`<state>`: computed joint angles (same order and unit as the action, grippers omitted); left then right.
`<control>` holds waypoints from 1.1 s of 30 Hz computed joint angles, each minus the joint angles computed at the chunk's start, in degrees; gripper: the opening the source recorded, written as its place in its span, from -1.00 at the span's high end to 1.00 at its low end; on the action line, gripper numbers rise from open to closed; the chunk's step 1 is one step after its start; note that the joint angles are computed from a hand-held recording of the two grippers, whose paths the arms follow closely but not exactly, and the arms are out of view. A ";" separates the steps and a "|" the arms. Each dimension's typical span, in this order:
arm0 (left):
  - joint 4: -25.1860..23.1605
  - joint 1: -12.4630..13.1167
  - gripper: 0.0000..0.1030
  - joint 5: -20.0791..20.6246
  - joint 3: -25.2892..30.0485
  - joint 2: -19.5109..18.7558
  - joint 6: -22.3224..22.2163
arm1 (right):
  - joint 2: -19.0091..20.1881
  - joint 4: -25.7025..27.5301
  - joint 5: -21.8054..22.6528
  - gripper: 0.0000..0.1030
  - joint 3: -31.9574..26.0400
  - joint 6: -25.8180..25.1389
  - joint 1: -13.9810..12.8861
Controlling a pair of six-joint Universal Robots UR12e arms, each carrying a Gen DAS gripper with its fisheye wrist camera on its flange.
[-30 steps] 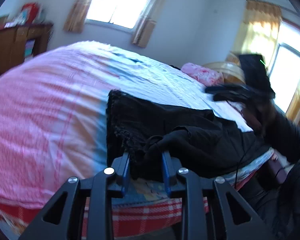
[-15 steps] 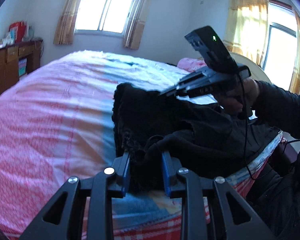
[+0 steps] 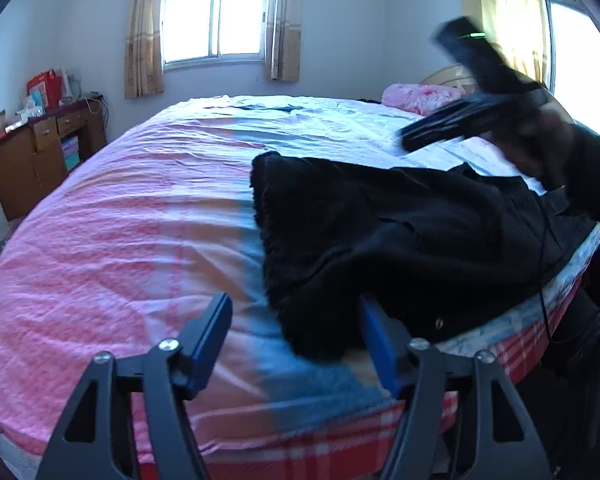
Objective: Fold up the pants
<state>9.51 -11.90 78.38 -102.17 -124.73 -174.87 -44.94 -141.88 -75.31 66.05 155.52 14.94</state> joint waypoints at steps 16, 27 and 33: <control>0.95 -2.60 -0.79 -2.45 5.60 -1.93 -3.67 | -11.35 1.38 8.13 -0.05 23.78 -2.62 -1.39; -5.48 -4.40 -0.80 9.39 6.74 -2.17 -5.58 | -13.52 -1.66 17.72 -0.05 25.04 1.55 -5.71; 1.21 -6.30 -0.97 7.96 8.71 -2.45 -8.04 | -11.00 -10.45 21.75 -0.05 21.19 23.59 -11.54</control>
